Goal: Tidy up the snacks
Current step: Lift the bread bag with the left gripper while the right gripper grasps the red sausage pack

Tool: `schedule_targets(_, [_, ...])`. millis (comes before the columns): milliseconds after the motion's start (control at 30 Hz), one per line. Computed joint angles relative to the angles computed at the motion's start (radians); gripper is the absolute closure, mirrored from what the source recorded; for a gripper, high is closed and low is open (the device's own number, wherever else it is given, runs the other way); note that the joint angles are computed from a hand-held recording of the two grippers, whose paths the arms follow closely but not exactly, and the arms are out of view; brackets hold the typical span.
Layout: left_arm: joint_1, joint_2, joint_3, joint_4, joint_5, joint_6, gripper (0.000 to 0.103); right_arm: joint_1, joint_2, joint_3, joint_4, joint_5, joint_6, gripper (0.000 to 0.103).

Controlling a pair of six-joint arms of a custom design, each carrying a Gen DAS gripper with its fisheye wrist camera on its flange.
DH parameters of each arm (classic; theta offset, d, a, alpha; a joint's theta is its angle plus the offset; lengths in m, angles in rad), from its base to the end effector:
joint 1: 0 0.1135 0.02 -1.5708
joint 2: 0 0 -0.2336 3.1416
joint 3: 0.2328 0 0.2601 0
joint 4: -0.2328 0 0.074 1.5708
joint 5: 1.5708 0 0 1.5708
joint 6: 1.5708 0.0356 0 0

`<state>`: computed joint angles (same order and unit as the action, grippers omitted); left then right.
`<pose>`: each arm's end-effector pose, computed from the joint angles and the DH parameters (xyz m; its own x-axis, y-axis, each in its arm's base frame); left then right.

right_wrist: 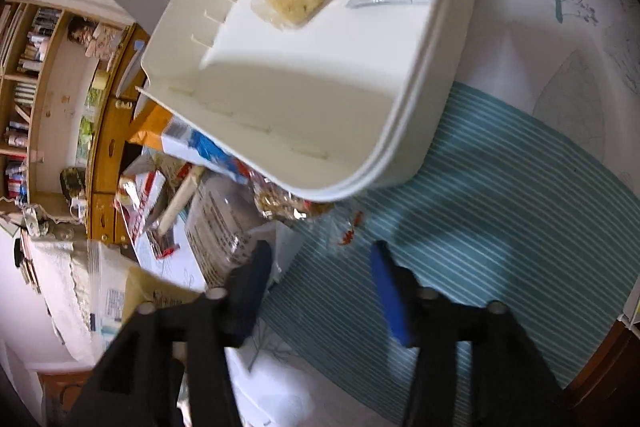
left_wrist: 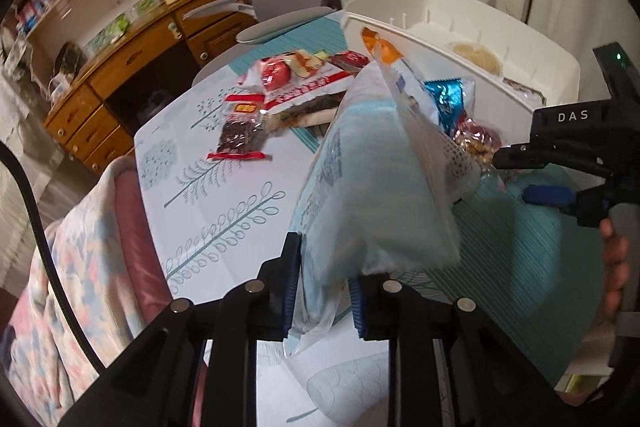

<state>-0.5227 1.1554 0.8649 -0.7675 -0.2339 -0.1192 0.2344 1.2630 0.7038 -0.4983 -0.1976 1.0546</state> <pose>0.2109 -0.1120 0.2176 -0.7957 0.3250 -0.5112 0.2946 0.9450 0.1422 0.2406 0.0646 0.1579 -0.6978 0.7101 -0.0936 0.5782 0.6356 0.5115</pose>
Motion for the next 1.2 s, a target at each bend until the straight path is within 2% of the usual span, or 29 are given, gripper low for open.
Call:
schedule_targets(33, [0.006,-0.006,0.003,-0.009,0.004,-0.002,0.083,0.008,0.015,0.016,-0.004,0.013,-0.001,0.046])
schedule_targets(167, [0.028,-0.013,0.029,-0.047,0.011,-0.004,0.083,0.04,0.103,0.092,-0.022,0.064,-0.016,0.031])
schedule_targets(200, [0.033,-0.014,0.033,-0.049,0.013,-0.005,0.083,0.049,0.127,0.113,-0.03,0.081,-0.018,0.029])
schedule_targets(633, [0.097,-0.044,0.064,-0.108,0.064,-0.041,0.083,0.091,0.273,0.211,-0.009,0.205,-0.033,0.028])
schedule_targets(733, [0.106,-0.05,0.067,-0.116,0.074,-0.041,0.083,0.099,0.319,0.252,-0.047,0.215,-0.043,0.028])
schedule_targets(867, [0.111,-0.064,0.068,-0.127,0.079,-0.041,0.083,0.112,0.346,0.29,-0.088,0.245,-0.057,0.033])
schedule_targets(1000, [0.117,-0.09,0.064,-0.148,0.088,-0.043,0.083,0.135,0.359,0.333,-0.132,0.273,-0.125,0.046])
schedule_targets(1200, [0.132,-0.137,0.065,-0.186,0.098,-0.053,0.083,0.144,0.339,0.325,-0.141,0.275,-0.159,0.049])
